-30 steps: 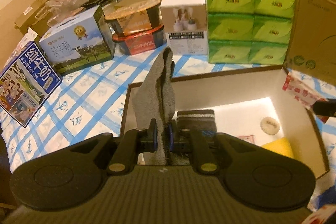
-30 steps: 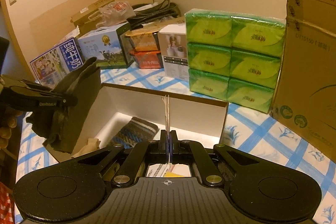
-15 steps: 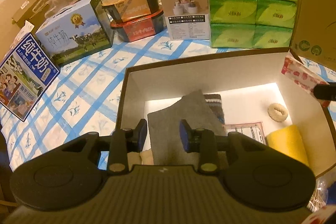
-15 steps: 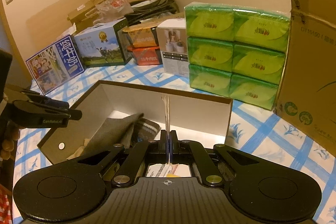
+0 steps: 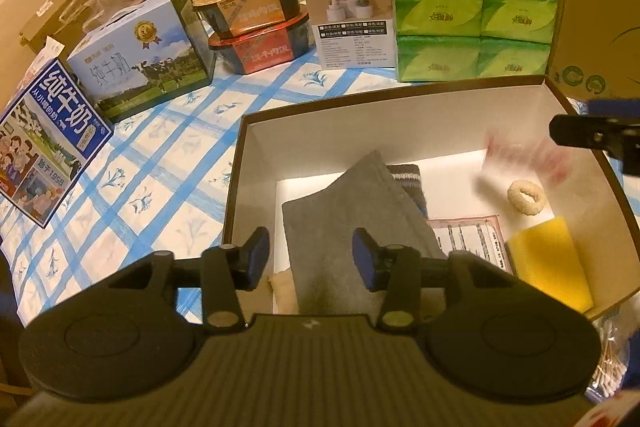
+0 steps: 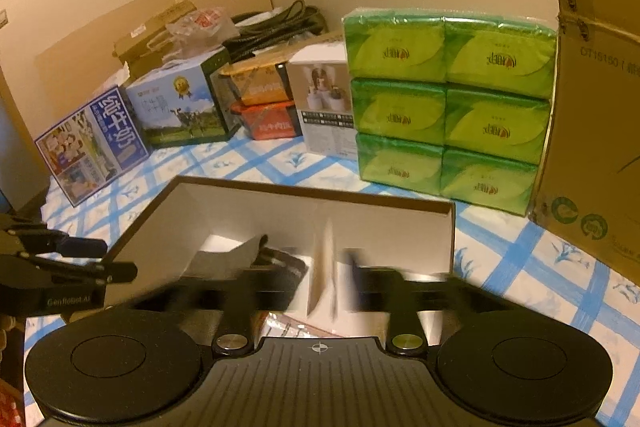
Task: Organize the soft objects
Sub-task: 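Open both tools over the brown box, dropping the towel and packet inside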
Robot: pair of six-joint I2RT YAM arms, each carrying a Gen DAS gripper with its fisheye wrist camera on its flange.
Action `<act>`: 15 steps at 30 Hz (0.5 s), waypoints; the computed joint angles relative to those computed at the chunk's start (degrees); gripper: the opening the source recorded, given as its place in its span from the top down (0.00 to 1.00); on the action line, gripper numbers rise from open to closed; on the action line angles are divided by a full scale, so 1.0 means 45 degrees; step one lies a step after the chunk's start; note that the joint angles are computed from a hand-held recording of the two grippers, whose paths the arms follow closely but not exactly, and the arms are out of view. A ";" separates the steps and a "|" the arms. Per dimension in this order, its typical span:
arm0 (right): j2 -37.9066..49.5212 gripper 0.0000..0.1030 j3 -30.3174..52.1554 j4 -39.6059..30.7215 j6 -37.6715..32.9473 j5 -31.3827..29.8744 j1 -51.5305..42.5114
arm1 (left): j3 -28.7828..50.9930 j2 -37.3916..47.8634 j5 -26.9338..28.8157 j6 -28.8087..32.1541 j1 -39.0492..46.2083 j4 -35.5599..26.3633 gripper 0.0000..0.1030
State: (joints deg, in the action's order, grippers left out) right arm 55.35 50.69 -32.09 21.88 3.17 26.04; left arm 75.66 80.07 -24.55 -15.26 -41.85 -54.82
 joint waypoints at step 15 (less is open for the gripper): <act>-0.2011 0.22 -0.0915 -0.1184 -0.0461 0.0284 0.0315 | -0.0657 -0.1048 0.0021 -0.0626 -0.0498 -0.0512 0.46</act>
